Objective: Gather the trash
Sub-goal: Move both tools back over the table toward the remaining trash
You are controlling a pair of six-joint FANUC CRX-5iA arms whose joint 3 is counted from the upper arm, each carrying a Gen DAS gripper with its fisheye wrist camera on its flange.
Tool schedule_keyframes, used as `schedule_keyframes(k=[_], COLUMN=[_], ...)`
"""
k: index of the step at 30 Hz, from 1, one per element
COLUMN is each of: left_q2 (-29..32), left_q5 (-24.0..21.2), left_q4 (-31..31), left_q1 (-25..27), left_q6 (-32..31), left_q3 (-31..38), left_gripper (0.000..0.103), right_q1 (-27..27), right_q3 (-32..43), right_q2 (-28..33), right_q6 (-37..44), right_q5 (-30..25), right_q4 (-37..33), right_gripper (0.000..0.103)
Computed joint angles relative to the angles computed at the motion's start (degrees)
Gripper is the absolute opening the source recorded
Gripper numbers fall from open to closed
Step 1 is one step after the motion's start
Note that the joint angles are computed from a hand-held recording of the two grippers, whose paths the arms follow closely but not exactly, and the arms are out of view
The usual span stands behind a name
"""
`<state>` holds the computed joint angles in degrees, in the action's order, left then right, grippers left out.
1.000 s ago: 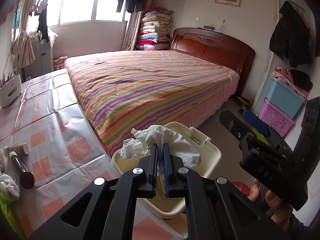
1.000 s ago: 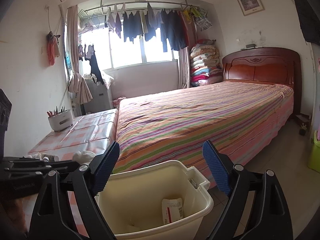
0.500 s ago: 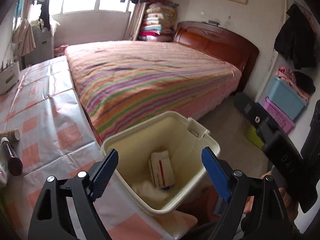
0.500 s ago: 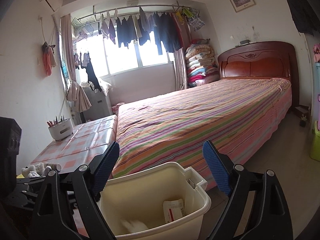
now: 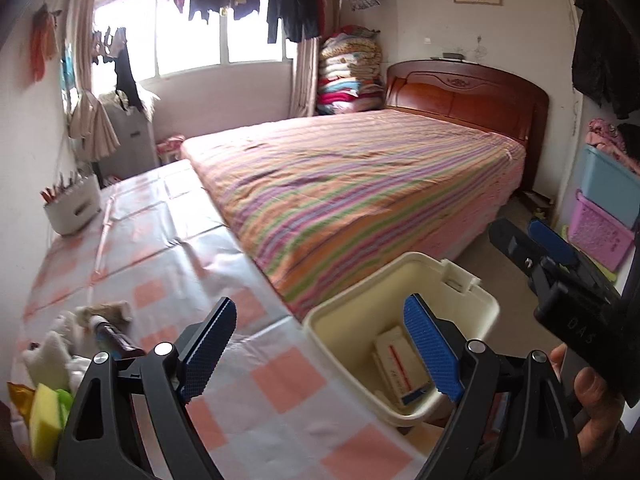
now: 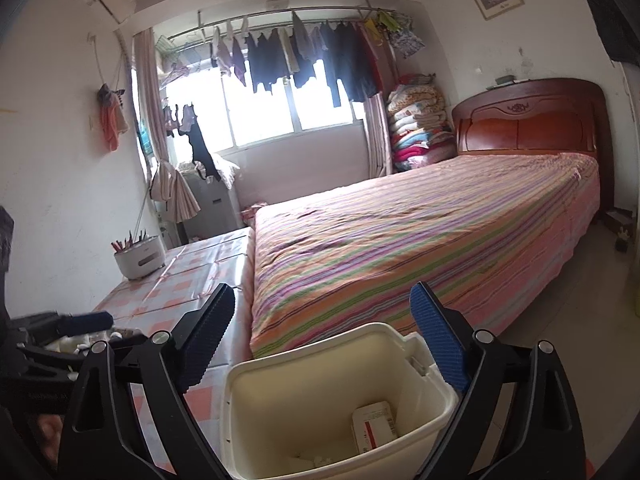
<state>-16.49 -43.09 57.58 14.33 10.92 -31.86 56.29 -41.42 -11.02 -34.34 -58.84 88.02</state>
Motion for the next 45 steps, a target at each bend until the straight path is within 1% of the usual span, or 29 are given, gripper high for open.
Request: schedule_keyframes(k=[3, 6, 8, 12, 14, 16, 17, 19, 22, 25, 26, 30, 33, 36, 41, 43, 44, 45], left_q2=[-0.15, -0.94, -1.21, 0.41, 1.71, 2.95, 3.75, 5.49, 7.61, 9.18, 9.63, 10.78, 11.27, 11.85, 11.98, 12.10, 12.25, 12.38], left_q5=[-0.23, 1.24, 3.75, 5.41, 6.22, 7.99, 8.82, 9.43, 9.71, 9.69, 9.59, 9.05, 8.63, 8.21, 8.19, 8.12, 7.97, 7.94], left_q4=[0.12, 0.68, 0.76, 1.19, 0.84, -0.16, -0.94, -2.58, -4.22, -5.68, -6.19, -7.41, -8.61, -8.73, -8.60, -8.44, -8.47, -8.61], left_q1=[1.92, 4.15, 5.59, 9.96, 12.63, 14.70, 15.81, 18.09, 20.62, 22.64, 23.17, 24.53, 24.94, 25.36, 25.67, 25.96, 26.15, 26.30], left_q6=[0.12, -0.93, -1.14, 0.02, 1.06, 2.44, 3.35, 5.34, 7.84, 10.02, 10.76, 12.37, 13.25, 12.98, 12.34, 12.38, 12.39, 12.60], left_q3=[0.55, 0.33, 0.17, 1.72, 2.80, 3.72, 4.34, 5.82, 7.45, 8.63, 8.99, 9.67, 9.98, 10.30, 10.35, 10.36, 10.50, 10.58], left_gripper=[0.083, 0.083, 0.083, 0.083, 0.083, 0.083, 0.083, 0.083, 0.083, 0.083, 0.083, 0.083, 0.083, 0.083, 0.083, 0.083, 0.083, 0.083], right_q1=[-1.07, -2.80, -3.99, -5.59, -5.83, -5.47, -5.10, -3.23, -0.66, 0.95, 1.29, 1.61, 1.82, 1.96, 2.10, 2.30, 2.30, 2.25], right_q3=[1.39, 3.32, 5.17, 10.66, 13.70, 17.24, 19.24, 24.06, 30.95, 37.54, 40.09, 46.34, 51.01, 54.78, 63.16, 66.05, 67.44, 68.46], right_q2=[1.25, 2.91, 4.51, 9.29, 11.95, 15.16, 16.84, 20.54, 25.53, 29.52, 30.88, 34.23, 36.90, 38.81, 43.24, 44.80, 45.56, 46.12], right_q6=[0.95, 2.54, 4.55, 11.51, 15.96, 21.98, 26.24, 37.47, 52.37, 65.68, 70.04, 80.63, 86.10, 89.88, 95.87, 97.96, 98.88, 99.69], right_q5=[3.81, 9.47, 13.79, 23.46, 28.40, 32.16, 33.96, 35.08, 34.55, 32.70, 31.34, 26.73, 22.84, 20.78, 13.23, 10.55, 9.24, 8.35], right_q4=[0.88, 1.97, 2.26, 0.37, -2.12, -6.04, -9.31, -18.92, -31.67, -44.56, -49.30, -60.78, -66.17, -70.37, -76.17, -77.37, -78.05, -79.08], right_gripper=[0.089, 0.089, 0.089, 0.089, 0.089, 0.089, 0.089, 0.089, 0.089, 0.089, 0.089, 0.089, 0.089, 0.089, 0.088, 0.083, 0.077, 0.063])
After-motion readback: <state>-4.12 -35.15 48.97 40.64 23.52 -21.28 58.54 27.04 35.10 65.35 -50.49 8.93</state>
